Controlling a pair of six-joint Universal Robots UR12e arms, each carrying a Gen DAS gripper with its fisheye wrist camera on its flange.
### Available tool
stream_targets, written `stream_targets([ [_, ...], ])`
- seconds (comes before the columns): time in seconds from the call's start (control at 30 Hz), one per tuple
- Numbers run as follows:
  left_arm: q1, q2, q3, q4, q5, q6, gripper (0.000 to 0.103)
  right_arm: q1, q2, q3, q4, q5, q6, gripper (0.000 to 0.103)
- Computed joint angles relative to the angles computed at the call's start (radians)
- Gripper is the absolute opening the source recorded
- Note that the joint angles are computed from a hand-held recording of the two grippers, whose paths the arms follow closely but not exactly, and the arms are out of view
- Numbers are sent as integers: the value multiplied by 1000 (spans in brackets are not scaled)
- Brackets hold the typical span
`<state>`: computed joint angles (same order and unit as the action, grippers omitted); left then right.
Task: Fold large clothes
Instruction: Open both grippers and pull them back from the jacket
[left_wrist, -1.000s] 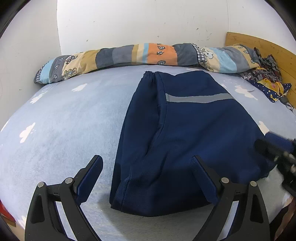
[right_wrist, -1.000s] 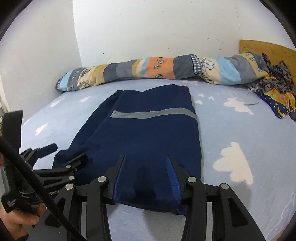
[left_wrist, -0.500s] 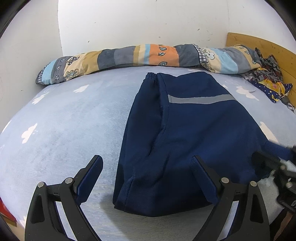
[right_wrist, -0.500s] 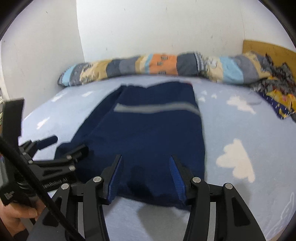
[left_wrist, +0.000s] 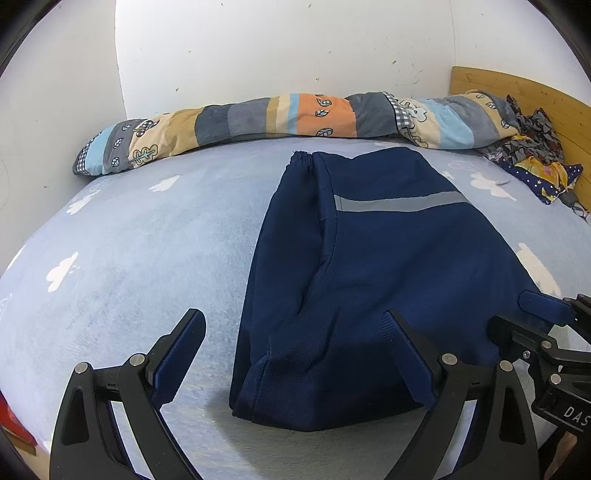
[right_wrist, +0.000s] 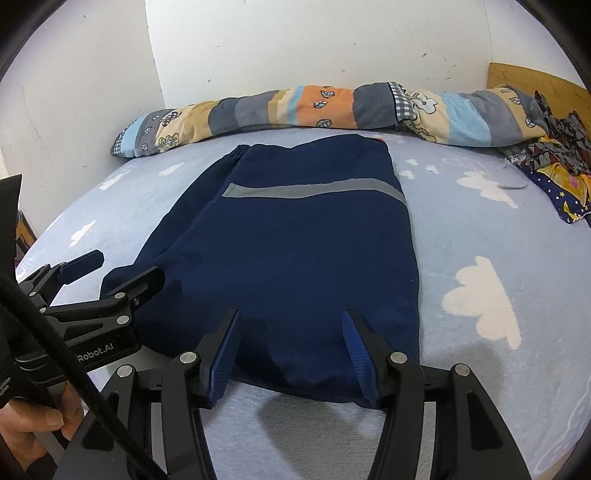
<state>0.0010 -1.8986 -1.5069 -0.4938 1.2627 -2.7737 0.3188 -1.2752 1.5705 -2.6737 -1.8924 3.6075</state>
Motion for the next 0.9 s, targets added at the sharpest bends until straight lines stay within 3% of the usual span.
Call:
stream_targets([
  [0.4, 1, 1, -2, 8, -2, 0, 95, 3, -1, 1, -3, -9, -6, 62],
  [0.57, 5, 14, -14, 36, -10, -7, 95, 15, -2, 6, -35, -59, -11, 62],
  [0.77, 28, 59, -62, 41, -52, -72, 103, 53, -4, 16, -114, -195, -63, 77],
  [0.9, 37, 80, -95, 112, -65, -81, 103, 78, -2, 24, -178, -253, -117, 88],
])
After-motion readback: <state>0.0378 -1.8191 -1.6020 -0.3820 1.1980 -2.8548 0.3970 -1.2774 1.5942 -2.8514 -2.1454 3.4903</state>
